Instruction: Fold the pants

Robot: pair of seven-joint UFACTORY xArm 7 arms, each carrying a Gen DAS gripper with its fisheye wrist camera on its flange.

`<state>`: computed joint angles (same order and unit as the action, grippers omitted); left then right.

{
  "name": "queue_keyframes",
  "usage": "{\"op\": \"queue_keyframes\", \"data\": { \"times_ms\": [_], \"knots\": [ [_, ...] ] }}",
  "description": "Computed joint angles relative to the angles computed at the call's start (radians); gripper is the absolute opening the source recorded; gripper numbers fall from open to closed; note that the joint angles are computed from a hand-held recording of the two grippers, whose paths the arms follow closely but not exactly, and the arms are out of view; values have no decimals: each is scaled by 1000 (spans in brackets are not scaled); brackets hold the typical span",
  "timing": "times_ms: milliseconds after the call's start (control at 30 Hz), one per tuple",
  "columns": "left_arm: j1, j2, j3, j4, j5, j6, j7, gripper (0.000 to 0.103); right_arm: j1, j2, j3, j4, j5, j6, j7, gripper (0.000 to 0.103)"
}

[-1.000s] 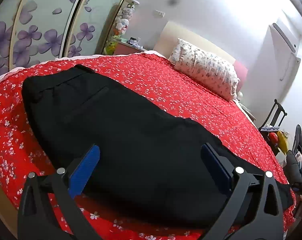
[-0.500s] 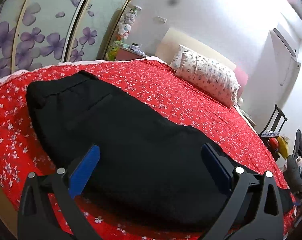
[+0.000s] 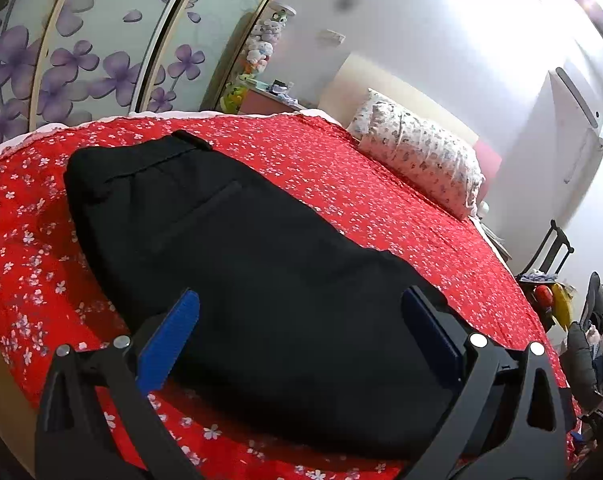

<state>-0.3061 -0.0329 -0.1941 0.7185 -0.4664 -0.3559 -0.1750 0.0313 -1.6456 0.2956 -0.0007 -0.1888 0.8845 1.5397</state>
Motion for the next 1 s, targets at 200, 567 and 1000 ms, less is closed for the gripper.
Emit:
{"op": "queue_keyframes", "data": {
  "times_ms": [200,567,1000],
  "knots": [
    [1,4,-4,5,-8,10,0,101,-11,72,-34,-31,35,-117,2,53],
    [-11,8,-7,11,-49,11,37,101,-35,437,210,194,-211,-64,-173,53],
    [-30,13,-2,19,-100,17,83,101,-15,514,149,216,-312,-9,-52,52]
  ]
}}
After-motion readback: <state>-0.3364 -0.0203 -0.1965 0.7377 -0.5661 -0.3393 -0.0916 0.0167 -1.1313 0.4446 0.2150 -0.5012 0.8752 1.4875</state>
